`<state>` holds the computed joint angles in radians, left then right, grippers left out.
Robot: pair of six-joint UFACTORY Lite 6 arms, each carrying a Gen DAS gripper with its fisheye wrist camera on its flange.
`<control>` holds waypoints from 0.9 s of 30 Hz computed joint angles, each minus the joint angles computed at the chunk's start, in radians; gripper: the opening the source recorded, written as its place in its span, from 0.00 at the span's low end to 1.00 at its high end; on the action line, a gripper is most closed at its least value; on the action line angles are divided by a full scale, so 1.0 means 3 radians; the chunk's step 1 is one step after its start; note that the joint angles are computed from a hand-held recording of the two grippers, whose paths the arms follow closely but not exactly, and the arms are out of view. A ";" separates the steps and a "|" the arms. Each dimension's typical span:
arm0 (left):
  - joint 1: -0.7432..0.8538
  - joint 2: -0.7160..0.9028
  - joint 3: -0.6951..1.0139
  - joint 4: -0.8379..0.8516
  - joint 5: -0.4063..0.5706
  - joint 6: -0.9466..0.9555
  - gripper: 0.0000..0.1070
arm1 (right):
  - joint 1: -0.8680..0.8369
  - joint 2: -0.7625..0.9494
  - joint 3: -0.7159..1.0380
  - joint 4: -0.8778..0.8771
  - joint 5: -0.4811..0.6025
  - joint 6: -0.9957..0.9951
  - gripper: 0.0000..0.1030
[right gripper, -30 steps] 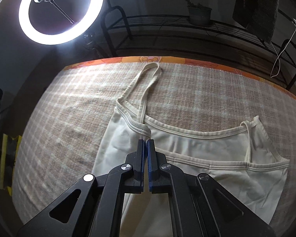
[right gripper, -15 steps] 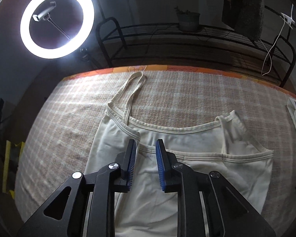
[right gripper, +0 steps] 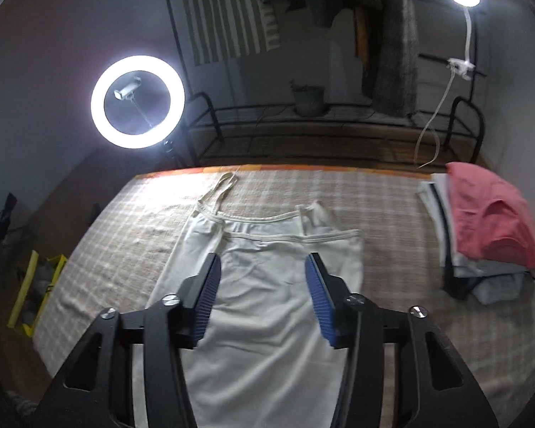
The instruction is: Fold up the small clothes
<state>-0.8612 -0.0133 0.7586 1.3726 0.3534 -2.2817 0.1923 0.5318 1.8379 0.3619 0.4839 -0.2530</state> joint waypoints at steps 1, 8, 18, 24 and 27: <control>-0.0023 0.0056 0.0058 -0.0031 0.0057 0.0035 0.27 | -0.0043 -0.0238 -0.0321 0.0125 -0.0122 -0.0150 0.49; -0.0196 0.0603 0.0643 -0.0103 0.0133 0.0176 0.27 | -0.0428 -0.0966 -0.1239 0.1171 -0.0166 -0.1410 0.78; -0.0445 0.1903 0.2205 -0.0831 -0.0038 0.1114 0.27 | -0.1280 -0.1089 -0.1515 0.1969 0.0391 -0.2309 0.77; -0.0523 0.2697 0.3292 -0.1943 -0.0107 0.2333 0.27 | -0.1759 -0.0746 -0.1331 0.2110 0.0683 -0.2452 0.57; -0.0573 0.3154 0.4000 -0.2534 0.0195 0.3027 0.37 | -0.1868 -0.0470 -0.1141 0.2082 0.0790 -0.2437 0.57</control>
<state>-1.0332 0.9329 1.9585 0.6123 0.4119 -1.3738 -0.3681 0.3907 1.4957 0.9866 0.7208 -0.9842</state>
